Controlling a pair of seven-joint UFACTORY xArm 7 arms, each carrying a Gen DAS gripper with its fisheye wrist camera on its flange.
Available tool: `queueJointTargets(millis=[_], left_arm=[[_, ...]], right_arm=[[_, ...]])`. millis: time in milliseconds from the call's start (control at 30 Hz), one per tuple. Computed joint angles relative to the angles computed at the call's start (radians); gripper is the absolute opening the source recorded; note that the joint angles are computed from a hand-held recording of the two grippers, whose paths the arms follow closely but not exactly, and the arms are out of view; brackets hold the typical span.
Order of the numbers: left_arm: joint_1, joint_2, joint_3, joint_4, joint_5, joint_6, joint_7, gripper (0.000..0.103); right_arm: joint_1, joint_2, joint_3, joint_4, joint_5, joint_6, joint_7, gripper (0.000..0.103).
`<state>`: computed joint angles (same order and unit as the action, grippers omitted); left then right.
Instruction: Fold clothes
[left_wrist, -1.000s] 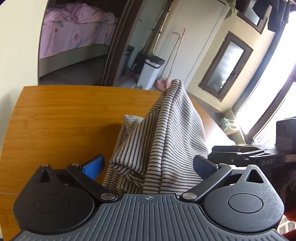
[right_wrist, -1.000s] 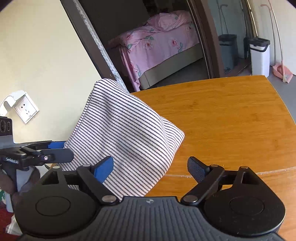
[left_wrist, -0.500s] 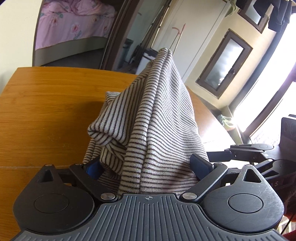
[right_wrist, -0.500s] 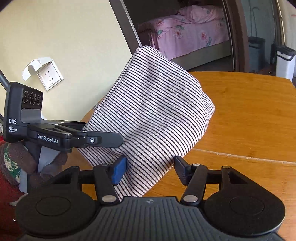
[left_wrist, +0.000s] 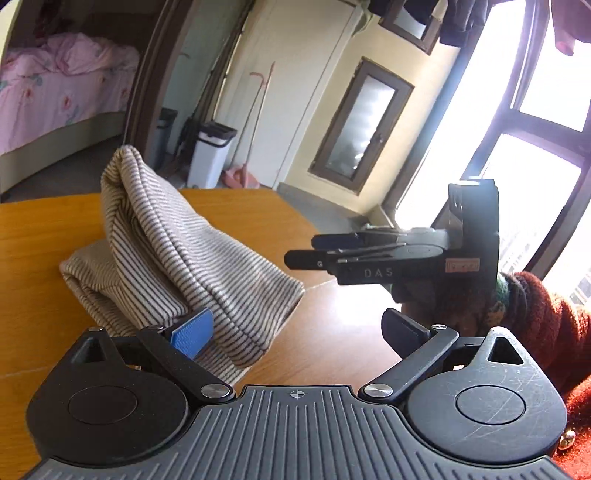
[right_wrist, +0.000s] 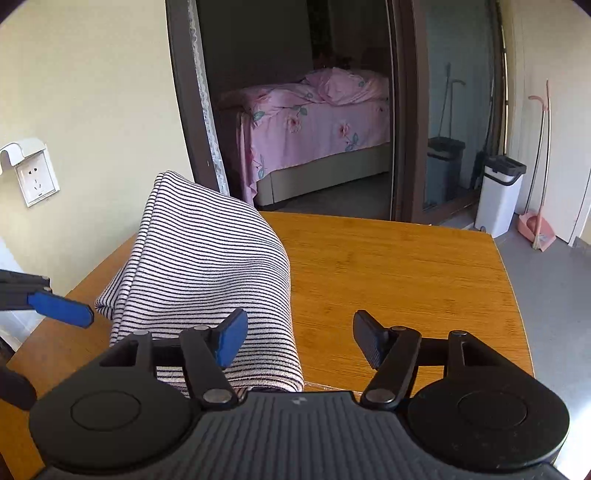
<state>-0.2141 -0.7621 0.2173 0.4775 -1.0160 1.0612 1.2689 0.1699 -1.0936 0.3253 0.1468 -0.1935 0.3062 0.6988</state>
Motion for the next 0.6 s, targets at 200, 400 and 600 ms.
queueJointTargets(millis=[200, 400, 600], left_arm=[[-0.057, 0.118, -0.083, 0.105, -0.225, -0.300, 0.038, 0.101], [-0.051, 0.266, -0.151, 0.163, -0.251, -0.545, -0.143, 0.101], [0.000, 0.244, -0.057, 0.100, -0.115, -0.469, -0.207, 0.101]], right_arm=[[-0.037, 0.085, 0.141, 0.043, -0.050, -0.145, 0.038, 0.072], [-0.208, 0.217, 0.409, 0.154, -0.110, -0.287, 0.148, 0.081], [-0.551, 0.222, 0.752, 0.265, -0.181, -0.350, 0.191, 0.084]])
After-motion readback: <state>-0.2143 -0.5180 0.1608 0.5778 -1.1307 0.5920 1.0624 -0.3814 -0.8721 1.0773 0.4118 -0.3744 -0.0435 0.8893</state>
